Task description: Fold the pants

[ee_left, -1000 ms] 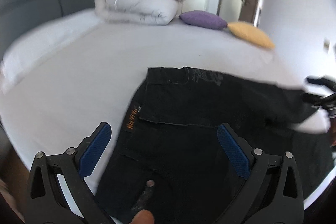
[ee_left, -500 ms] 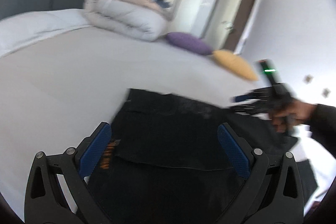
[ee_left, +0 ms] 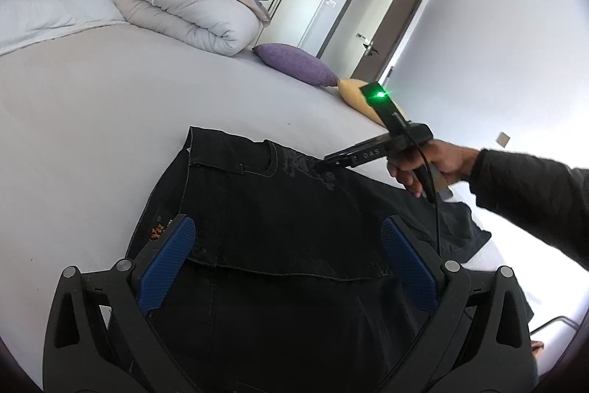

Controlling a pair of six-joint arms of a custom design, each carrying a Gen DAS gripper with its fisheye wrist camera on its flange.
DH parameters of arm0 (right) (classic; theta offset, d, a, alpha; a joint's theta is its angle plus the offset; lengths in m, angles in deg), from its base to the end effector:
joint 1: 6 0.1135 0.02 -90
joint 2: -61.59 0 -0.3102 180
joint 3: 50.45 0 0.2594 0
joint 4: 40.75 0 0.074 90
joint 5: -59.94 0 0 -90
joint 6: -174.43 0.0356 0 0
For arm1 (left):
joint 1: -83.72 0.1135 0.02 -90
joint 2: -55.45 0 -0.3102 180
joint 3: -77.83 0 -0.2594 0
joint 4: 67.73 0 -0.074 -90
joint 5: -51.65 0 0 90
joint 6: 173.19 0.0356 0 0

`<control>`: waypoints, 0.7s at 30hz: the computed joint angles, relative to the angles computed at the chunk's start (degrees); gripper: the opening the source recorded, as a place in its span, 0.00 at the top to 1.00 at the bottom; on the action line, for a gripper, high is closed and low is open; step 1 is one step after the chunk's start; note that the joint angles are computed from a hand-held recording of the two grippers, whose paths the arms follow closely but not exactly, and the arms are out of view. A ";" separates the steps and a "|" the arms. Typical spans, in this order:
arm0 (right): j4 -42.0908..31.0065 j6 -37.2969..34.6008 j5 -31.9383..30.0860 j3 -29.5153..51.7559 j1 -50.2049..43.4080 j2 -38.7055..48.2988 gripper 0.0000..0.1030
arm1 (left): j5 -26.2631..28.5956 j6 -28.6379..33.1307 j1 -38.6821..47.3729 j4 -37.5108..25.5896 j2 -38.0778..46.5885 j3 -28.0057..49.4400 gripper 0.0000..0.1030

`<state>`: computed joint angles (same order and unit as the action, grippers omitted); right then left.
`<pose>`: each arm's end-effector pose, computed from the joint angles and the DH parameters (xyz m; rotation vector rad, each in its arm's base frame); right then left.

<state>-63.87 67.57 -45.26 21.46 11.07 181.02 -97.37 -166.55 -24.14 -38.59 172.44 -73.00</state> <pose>0.3639 0.1215 0.0901 -0.8722 2.6422 0.3720 -0.0380 -0.2175 0.0518 0.1184 2.0954 -0.6930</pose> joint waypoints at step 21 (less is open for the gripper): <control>12.12 1.00 9.25 -9.84 9.65 -7.18 0.95 | -1.69 -6.49 1.12 -0.23 -1.06 -2.88 0.00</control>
<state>-51.75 68.58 -36.01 11.63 20.72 173.84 -99.06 -173.04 -23.02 -38.82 171.37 -75.88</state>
